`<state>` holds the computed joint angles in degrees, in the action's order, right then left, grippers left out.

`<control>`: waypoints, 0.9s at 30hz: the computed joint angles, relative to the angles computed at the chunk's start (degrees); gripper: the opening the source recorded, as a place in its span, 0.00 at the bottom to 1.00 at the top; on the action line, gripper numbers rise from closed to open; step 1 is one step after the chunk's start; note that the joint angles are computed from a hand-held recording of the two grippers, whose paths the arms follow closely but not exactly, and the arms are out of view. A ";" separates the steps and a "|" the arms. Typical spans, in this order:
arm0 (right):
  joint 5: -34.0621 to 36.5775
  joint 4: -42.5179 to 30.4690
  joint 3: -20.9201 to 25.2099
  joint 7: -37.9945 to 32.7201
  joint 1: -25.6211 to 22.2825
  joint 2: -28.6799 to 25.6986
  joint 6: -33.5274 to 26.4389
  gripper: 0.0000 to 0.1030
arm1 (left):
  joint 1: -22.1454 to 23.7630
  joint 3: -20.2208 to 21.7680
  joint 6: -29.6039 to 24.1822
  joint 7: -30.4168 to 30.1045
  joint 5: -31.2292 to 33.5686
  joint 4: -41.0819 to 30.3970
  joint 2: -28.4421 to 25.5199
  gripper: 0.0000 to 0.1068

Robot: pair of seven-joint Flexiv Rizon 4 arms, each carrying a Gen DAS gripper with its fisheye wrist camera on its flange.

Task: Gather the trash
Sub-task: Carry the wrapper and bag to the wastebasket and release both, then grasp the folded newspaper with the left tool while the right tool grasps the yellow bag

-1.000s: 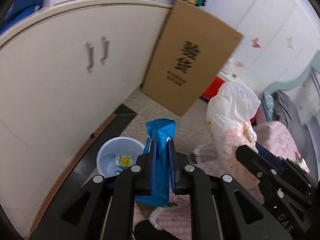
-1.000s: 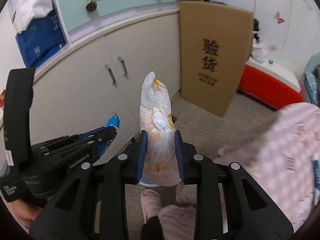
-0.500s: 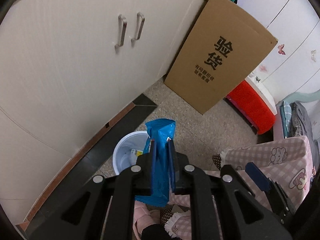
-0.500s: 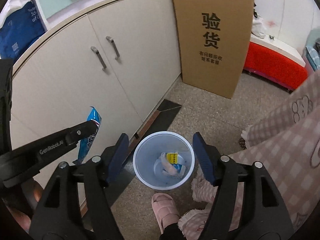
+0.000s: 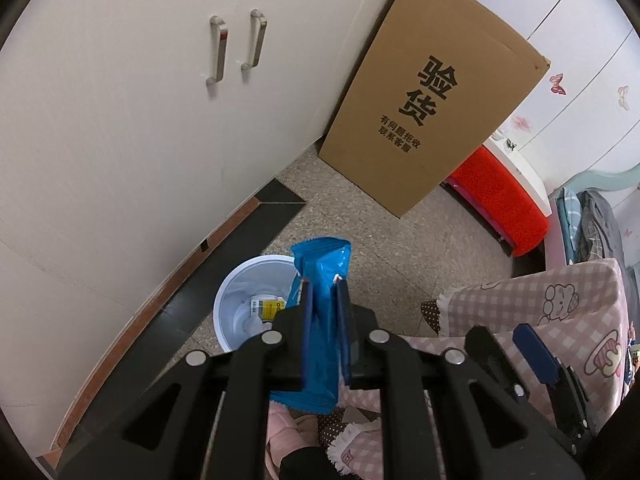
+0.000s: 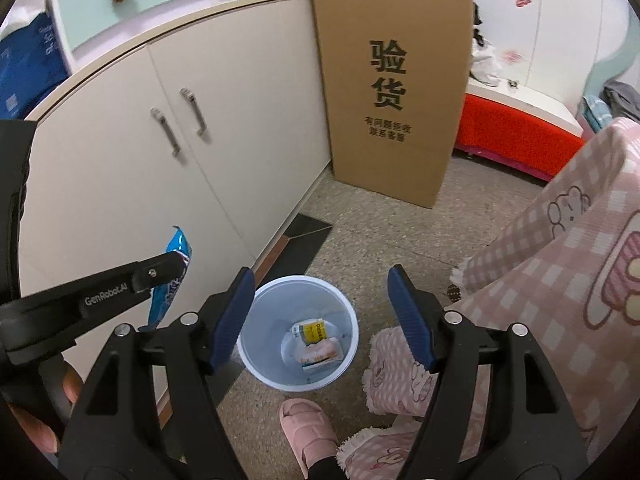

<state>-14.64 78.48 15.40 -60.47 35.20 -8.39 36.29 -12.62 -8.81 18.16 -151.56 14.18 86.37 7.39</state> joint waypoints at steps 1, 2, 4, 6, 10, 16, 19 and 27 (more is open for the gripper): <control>-0.07 0.17 -0.08 0.20 -0.08 0.10 0.26 0.67 | 0.02 -0.08 -0.02 -0.03 0.05 -0.17 -0.13 0.11; -0.37 0.51 -0.20 0.68 -0.17 0.26 0.86 0.67 | 0.08 -0.16 -0.01 -0.08 0.19 -0.49 -0.42 0.11; -1.06 1.01 -0.33 1.58 -0.27 0.47 1.72 0.67 | 0.06 -0.23 0.12 0.01 0.48 -1.03 -0.92 0.11; -0.99 1.16 -0.34 2.02 -0.48 0.58 2.13 0.67 | 0.06 -0.58 -1.02 -0.59 1.91 -2.17 -1.59 0.15; -1.12 1.27 -0.24 2.40 -0.57 0.68 2.31 0.67 | -0.29 -0.30 -2.49 -2.69 2.61 -2.40 -1.47 0.58; -0.43 0.61 0.05 2.18 -0.47 0.84 1.85 0.67 | -0.57 -0.48 -3.72 -2.66 2.93 -2.24 -0.34 0.58; 0.48 -0.31 0.20 2.13 -0.47 1.33 1.45 0.67 | -0.68 -1.05 -4.79 -2.90 3.46 -2.92 0.51 0.58; 1.64 -3.47 0.54 2.15 -0.65 4.16 0.48 0.67 | -0.97 -4.99 -8.85 -3.33 7.91 -9.18 1.85 0.58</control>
<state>-13.00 75.01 15.94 -58.32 34.55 -4.23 36.77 -13.59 -13.79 9.30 -154.89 22.10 77.19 9.23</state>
